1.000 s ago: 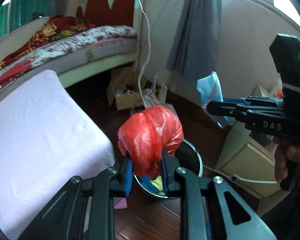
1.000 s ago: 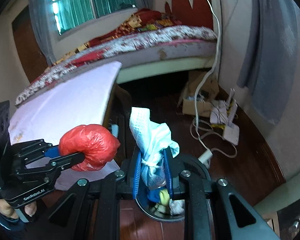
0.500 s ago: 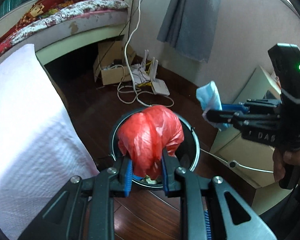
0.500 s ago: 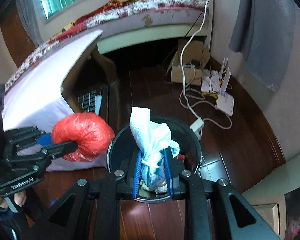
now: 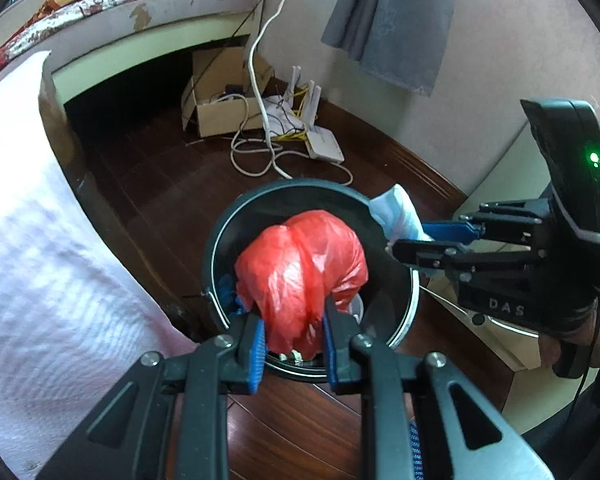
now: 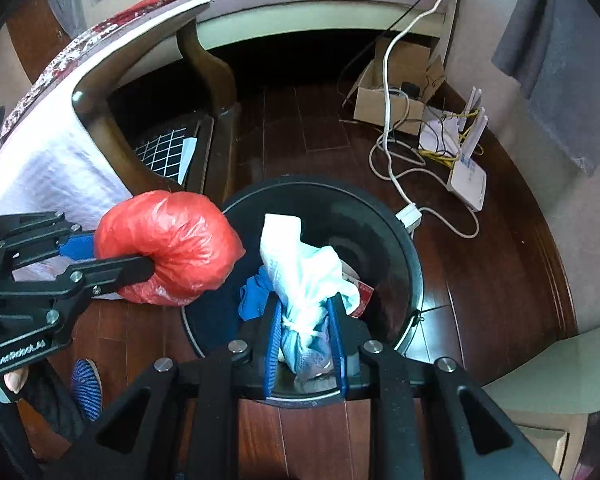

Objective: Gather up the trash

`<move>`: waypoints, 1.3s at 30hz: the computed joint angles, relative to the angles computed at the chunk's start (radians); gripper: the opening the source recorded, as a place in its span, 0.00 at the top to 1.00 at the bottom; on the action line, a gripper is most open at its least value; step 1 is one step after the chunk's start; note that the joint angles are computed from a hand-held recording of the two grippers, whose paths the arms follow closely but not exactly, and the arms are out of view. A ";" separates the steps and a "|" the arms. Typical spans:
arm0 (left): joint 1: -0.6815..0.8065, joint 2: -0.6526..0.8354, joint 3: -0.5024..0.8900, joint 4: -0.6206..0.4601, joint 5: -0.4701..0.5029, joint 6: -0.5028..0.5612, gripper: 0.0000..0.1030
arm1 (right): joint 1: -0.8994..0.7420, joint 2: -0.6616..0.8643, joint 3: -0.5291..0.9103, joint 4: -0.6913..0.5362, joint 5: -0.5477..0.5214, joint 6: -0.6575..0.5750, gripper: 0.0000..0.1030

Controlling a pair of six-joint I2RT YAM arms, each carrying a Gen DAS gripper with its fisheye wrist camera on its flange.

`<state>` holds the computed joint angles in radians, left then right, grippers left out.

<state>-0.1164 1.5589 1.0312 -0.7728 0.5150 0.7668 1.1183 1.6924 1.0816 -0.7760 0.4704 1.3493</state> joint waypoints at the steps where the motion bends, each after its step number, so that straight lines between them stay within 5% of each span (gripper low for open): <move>1: -0.005 0.013 -0.001 0.007 -0.004 -0.008 0.76 | -0.007 0.000 -0.012 0.021 -0.006 -0.003 0.77; 5: -0.005 0.053 0.005 0.010 0.002 -0.018 0.68 | -0.042 -0.001 -0.070 0.107 -0.040 -0.032 0.75; 6: -0.006 0.061 0.005 0.018 -0.003 -0.027 0.52 | -0.051 0.005 -0.078 0.122 -0.053 -0.042 0.70; 7: -0.011 0.062 -0.004 0.036 -0.028 -0.045 0.29 | -0.055 0.027 -0.062 0.092 -0.050 -0.040 0.47; 8: -0.008 0.044 -0.030 0.078 -0.050 -0.066 0.22 | -0.057 0.052 -0.039 0.039 -0.041 -0.022 0.15; 10: 0.002 0.025 -0.057 0.120 -0.081 -0.087 0.09 | -0.056 0.051 -0.051 0.019 -0.028 0.003 0.03; 21: 0.056 -0.028 -0.104 0.176 -0.105 -0.101 0.06 | -0.040 0.066 -0.009 -0.068 -0.026 0.071 0.00; 39: 0.212 -0.170 -0.049 0.034 -0.016 -0.024 0.06 | 0.074 0.127 0.339 -0.375 0.107 0.101 0.00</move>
<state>0.0952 1.3893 0.9818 -0.7388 0.4994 0.7431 1.1921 1.8191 1.4210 -1.1510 0.5774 1.4504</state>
